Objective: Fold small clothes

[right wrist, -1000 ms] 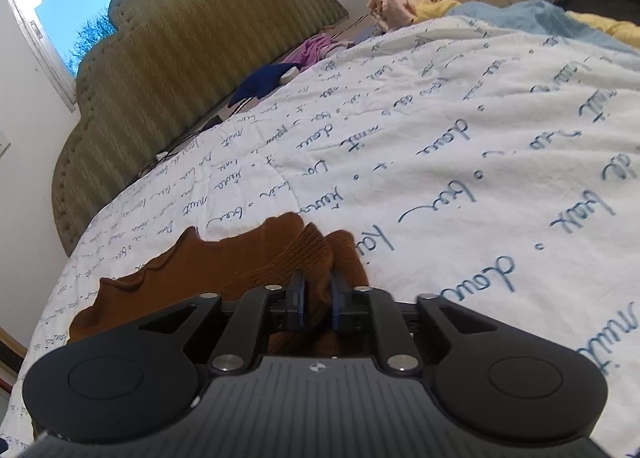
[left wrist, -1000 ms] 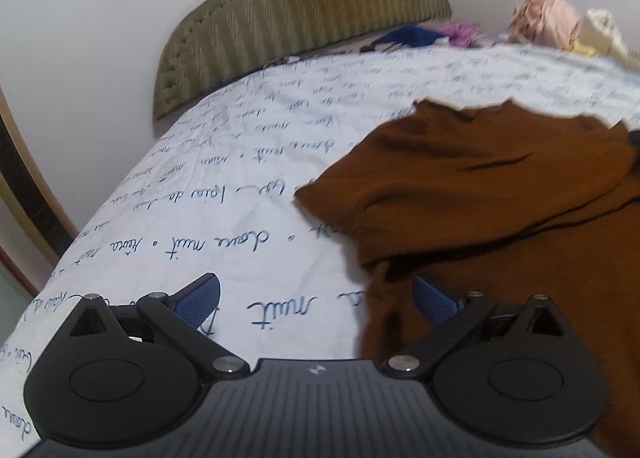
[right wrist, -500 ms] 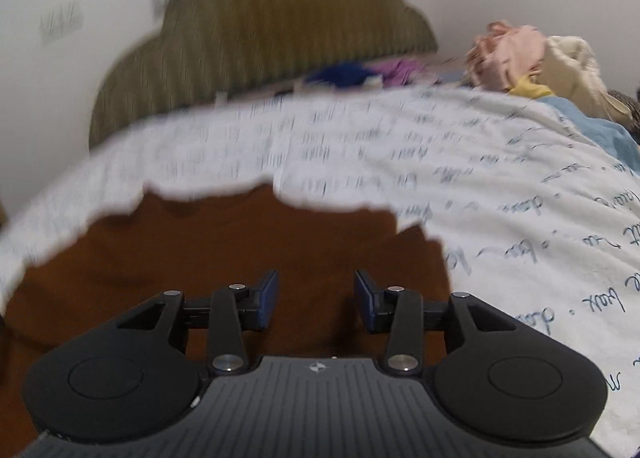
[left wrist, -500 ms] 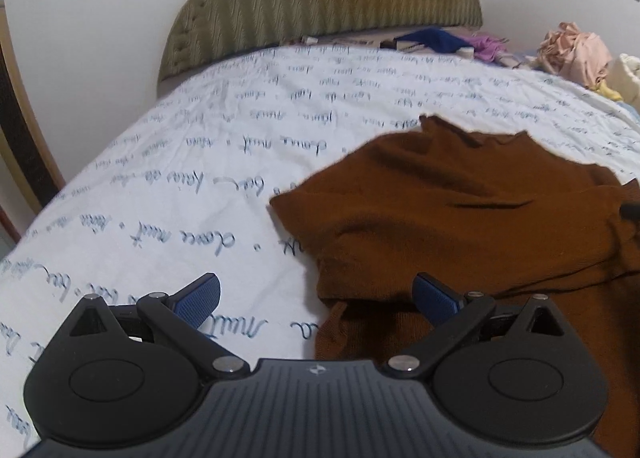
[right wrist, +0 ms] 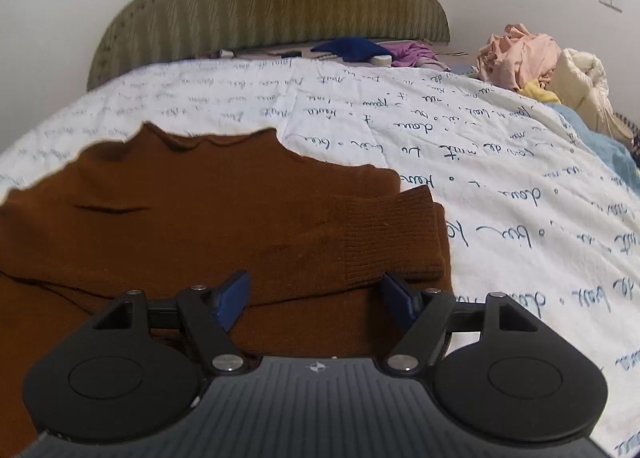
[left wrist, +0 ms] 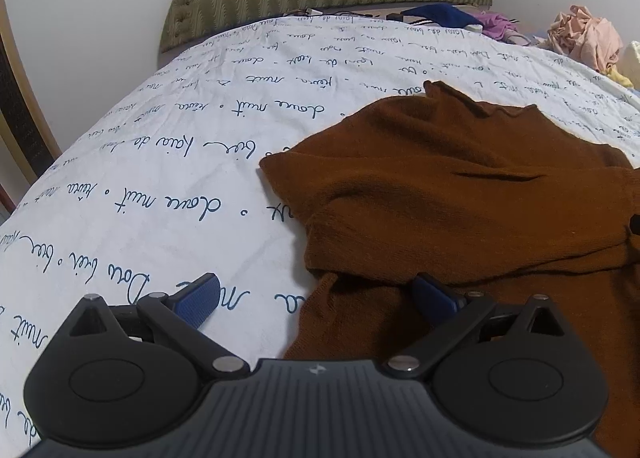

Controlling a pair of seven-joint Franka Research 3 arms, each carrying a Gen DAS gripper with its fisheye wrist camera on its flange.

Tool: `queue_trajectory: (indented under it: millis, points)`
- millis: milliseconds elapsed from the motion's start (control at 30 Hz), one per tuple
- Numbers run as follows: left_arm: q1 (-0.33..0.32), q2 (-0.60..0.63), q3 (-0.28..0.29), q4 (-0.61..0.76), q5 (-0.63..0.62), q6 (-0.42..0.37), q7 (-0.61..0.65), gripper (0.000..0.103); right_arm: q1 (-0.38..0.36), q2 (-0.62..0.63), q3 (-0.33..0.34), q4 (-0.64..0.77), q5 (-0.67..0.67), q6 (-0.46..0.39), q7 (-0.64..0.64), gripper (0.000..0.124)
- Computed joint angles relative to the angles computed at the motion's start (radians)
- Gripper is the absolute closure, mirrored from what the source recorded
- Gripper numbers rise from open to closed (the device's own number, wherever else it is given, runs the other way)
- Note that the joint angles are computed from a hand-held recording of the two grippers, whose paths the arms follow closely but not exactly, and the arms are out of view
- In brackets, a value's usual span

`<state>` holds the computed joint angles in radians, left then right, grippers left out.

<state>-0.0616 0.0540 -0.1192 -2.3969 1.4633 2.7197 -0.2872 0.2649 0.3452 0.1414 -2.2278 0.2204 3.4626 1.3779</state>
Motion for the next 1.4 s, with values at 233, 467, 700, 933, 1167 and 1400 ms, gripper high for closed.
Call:
queue_trajectory:
  millis: [233, 467, 700, 933, 1167, 1400]
  points:
    - [-0.014, -0.022, -0.013, -0.028, 0.012, 0.022, -0.064, 0.0, -0.218, -0.037, 0.164, -0.122, -0.24, 0.161, 0.27, 0.045]
    - [-0.036, -0.026, -0.033, -0.054, 0.091, 0.021, -0.205, 0.0, -0.127, -0.089, 0.077, -0.21, -0.225, 0.212, 0.325, 0.038]
    - [-0.086, 0.004, -0.059, -0.049, 0.138, -0.096, -0.284, 0.0, -0.037, -0.105, 0.011, -0.268, -0.172, 0.211, 0.324, 0.033]
    - [-0.11, 0.019, -0.06, -0.05, 0.202, -0.147, -0.366, 0.0, 0.037, -0.1, -0.021, -0.288, -0.05, 0.242, 0.223, 0.028]
    - [-0.127, 0.025, -0.065, -0.051, 0.209, -0.187, -0.373, 0.0, 0.076, -0.097, -0.03, -0.301, 0.047, 0.263, 0.154, 0.023]
    - [-0.129, 0.025, -0.065, -0.055, 0.223, -0.19, -0.388, 0.0, 0.093, -0.091, -0.033, -0.294, 0.101, 0.236, 0.118, 0.021]
